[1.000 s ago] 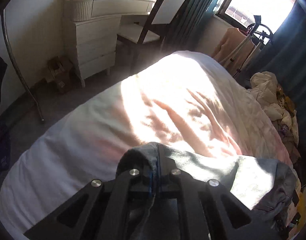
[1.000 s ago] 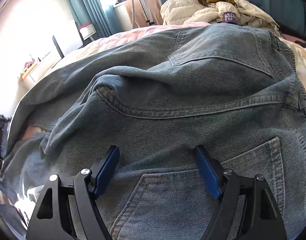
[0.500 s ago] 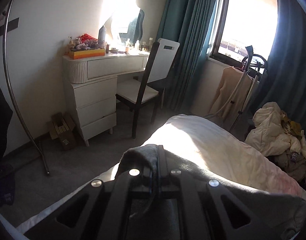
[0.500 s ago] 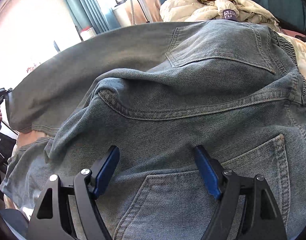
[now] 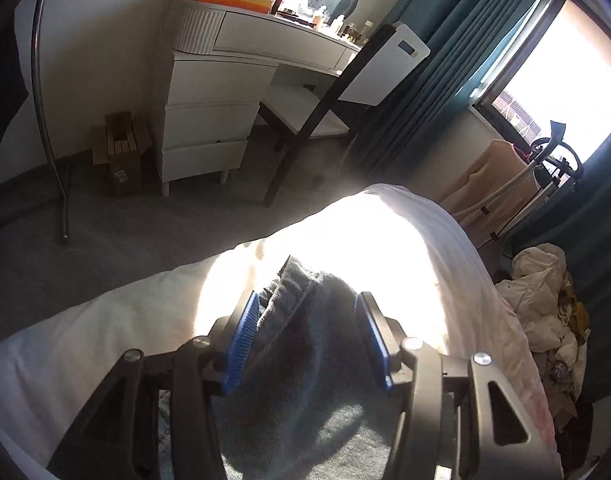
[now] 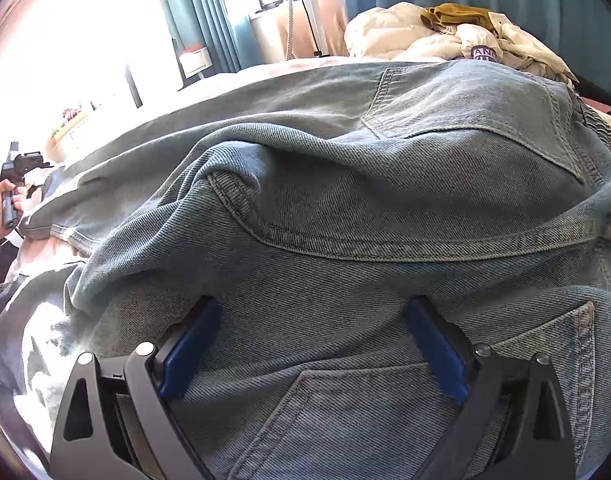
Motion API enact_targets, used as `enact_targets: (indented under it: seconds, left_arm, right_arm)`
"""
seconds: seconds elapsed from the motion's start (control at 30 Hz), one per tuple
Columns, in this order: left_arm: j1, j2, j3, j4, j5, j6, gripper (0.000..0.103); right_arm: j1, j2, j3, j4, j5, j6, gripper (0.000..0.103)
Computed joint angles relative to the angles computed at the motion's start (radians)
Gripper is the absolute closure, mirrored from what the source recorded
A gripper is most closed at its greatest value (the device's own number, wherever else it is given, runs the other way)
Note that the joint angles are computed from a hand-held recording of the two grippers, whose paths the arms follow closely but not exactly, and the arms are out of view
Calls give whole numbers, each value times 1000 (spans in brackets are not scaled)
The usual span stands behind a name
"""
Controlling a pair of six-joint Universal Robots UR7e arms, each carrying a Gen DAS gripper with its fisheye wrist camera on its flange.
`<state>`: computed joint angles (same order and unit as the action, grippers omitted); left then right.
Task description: Fold clothes
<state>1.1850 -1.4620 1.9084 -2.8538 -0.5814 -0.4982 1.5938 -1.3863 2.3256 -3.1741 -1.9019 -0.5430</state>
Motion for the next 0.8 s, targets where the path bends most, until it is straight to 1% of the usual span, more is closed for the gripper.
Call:
enact_targets:
  seconds: [0.1,0.17,0.23,0.27,0.3,0.33,0.4,0.47,0.57,0.63,0.73,0.77,0.8]
  left_arm:
    - [-39,-99,87,29,-9,-92,50]
    - [-69,-175,166,20,-29,-140,50]
    - [-109,-254,252,12,-7,-204,50]
    - [-126,-298,290,47,3,-268,50]
    - [-133,-341,321,86,-9,-335,50]
    - [-133,-379,346,130,-37,-398,50]
    - [-126,-415,399,126,-96,-434,50]
    - [-117,-444,451,109,-155,-458,50]
    - [-93,-390,484,-39,-212,-402,50]
    - [-76,-348,502,-138,-251,-365,50]
    - [-47,-264,492,-255,-237,-358,50]
    - [-44,-242,486,-293,-226,-346,54]
    - [-42,-220,480,-332,-213,-332,61]
  right_arm:
    - [5,-16,0,21,-10,9,6]
    - [0,-42,-4,56,-3,24,7]
    - [1,-67,-8,97,9,59,8]
    - [-4,-92,-5,121,21,73,9]
    - [-10,-120,3,139,33,79,9]
    - [-7,-135,10,143,39,86,9]
    - [0,-157,19,149,48,97,9]
    - [12,-152,9,146,48,98,9]
    - [28,-145,0,148,35,96,9]
    - [34,-133,-12,154,39,99,9]
    - [35,-103,-26,134,41,86,9]
    - [35,-96,-30,130,42,83,9]
    - [33,-93,-34,129,44,84,9]
